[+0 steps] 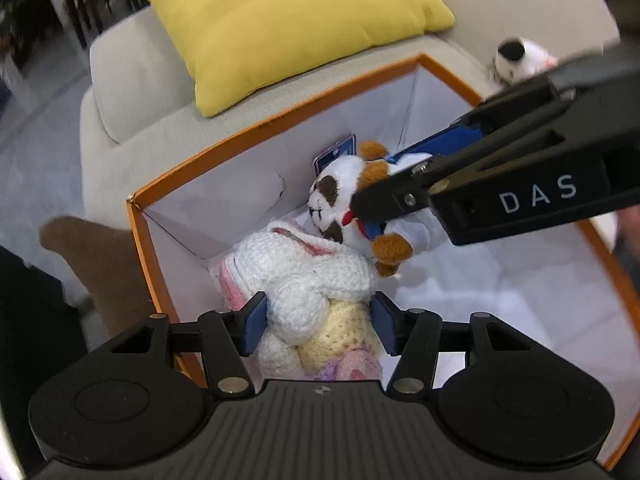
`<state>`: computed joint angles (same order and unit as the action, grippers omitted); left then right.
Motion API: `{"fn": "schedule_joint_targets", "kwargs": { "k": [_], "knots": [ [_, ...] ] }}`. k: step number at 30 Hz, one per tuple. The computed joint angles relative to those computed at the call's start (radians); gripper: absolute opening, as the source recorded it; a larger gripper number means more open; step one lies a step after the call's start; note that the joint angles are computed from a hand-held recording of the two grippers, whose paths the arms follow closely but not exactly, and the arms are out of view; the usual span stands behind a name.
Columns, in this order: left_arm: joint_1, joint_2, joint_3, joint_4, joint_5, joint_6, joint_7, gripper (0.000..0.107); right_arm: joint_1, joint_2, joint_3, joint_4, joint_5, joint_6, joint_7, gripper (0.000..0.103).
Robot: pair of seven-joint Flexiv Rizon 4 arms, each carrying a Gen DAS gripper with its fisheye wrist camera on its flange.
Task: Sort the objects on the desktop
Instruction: 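Carry both plushes into the orange-rimmed box and open both tools, then move both tools back to the pile toward the pink pouch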
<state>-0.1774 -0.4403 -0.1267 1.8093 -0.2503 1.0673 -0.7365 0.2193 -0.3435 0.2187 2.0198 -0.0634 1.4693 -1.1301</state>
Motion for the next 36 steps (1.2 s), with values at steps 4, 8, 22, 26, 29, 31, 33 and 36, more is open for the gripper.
{"fn": "schedule_joint_targets", "kwargs": {
  "k": [4, 8, 22, 26, 29, 31, 33, 36],
  "knots": [
    [-0.024, 0.022, 0.018, 0.059, 0.066, 0.131, -0.009, 0.066, -0.017, 0.004, 0.037, -0.037, 0.020, -0.133, -0.052, 0.044],
    [-0.071, 0.045, 0.068, 0.118, 0.171, 0.280, -0.045, 0.066, 0.010, 0.001, 0.021, -0.069, 0.009, -0.249, -0.086, 0.044],
    [-0.096, 0.025, 0.129, 0.126, 0.295, 0.376, -0.206, 0.018, 0.031, -0.069, 0.013, -0.111, 0.035, -0.269, -0.199, 0.041],
    [-0.125, 0.019, 0.159, 0.109, 0.323, 0.378, -0.248, 0.018, 0.020, -0.078, 0.024, -0.119, 0.062, -0.264, -0.218, 0.042],
    [-0.113, 0.033, 0.145, 0.129, 0.324, 0.391, -0.252, 0.019, 0.027, -0.069, 0.019, -0.111, 0.056, -0.257, -0.223, 0.046],
    [-0.081, 0.042, 0.112, 0.152, 0.300, 0.410, -0.237, 0.019, 0.037, -0.051, 0.009, -0.085, 0.045, -0.231, -0.214, 0.048],
    [-0.077, 0.059, 0.111, 0.168, 0.292, 0.426, -0.238, 0.019, 0.048, -0.021, -0.001, -0.048, 0.024, -0.195, -0.207, 0.050],
    [-0.036, 0.117, 0.055, 0.216, 0.242, 0.434, -0.207, 0.019, 0.023, 0.042, 0.030, 0.017, 0.055, -0.116, -0.235, 0.051]
  ]
}}
